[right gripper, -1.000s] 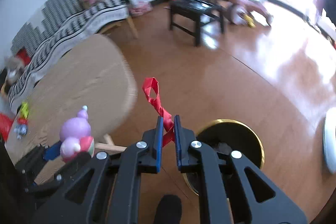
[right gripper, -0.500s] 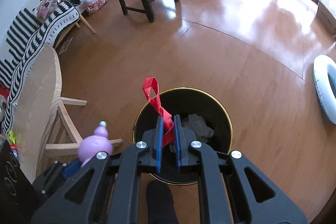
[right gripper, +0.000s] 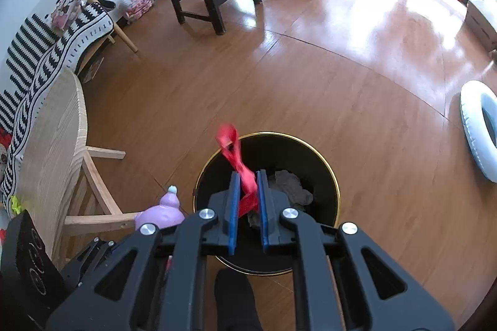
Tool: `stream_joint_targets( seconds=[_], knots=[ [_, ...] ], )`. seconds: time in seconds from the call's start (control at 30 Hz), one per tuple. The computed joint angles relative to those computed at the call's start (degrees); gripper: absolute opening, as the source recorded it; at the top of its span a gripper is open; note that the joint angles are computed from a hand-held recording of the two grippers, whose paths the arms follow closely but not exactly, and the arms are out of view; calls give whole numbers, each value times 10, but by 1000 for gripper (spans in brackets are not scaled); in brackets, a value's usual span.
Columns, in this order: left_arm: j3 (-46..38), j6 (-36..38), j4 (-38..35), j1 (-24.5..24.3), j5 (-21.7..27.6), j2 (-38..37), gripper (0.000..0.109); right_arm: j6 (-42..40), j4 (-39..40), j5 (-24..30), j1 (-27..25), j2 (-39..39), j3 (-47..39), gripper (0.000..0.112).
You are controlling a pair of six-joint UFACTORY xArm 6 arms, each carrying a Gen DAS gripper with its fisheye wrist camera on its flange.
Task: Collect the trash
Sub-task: 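Open both grippers to drop the ribbon and toy into the bin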
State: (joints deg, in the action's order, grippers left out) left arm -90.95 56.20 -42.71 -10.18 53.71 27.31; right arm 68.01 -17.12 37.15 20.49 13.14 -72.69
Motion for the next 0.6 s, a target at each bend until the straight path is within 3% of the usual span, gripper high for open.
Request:
stream_joint_targets(
  seconds=[0.03,0.07,0.1,0.17,0.37,0.6],
  knots=[
    [-1,-2,-3,1,3,1,71,1,3,4,0,2,-3,14],
    [3,-1,-7,2,1,-2,79,3,3,7,0,2,-4,26],
    [8,2,-11,3,-4,-6,82,11,-2,12,1,3,-7,52],
    [10,7,-15,5,-10,-7,85,30,-24,17,5,4,-14,71],
    [-6,2,-20,26,-9,-6,86,41,-52,19,20,19,-52,71],
    [-36,13,-22,90,-26,-10,90,15,-103,53,66,110,-226,74]
  ],
)
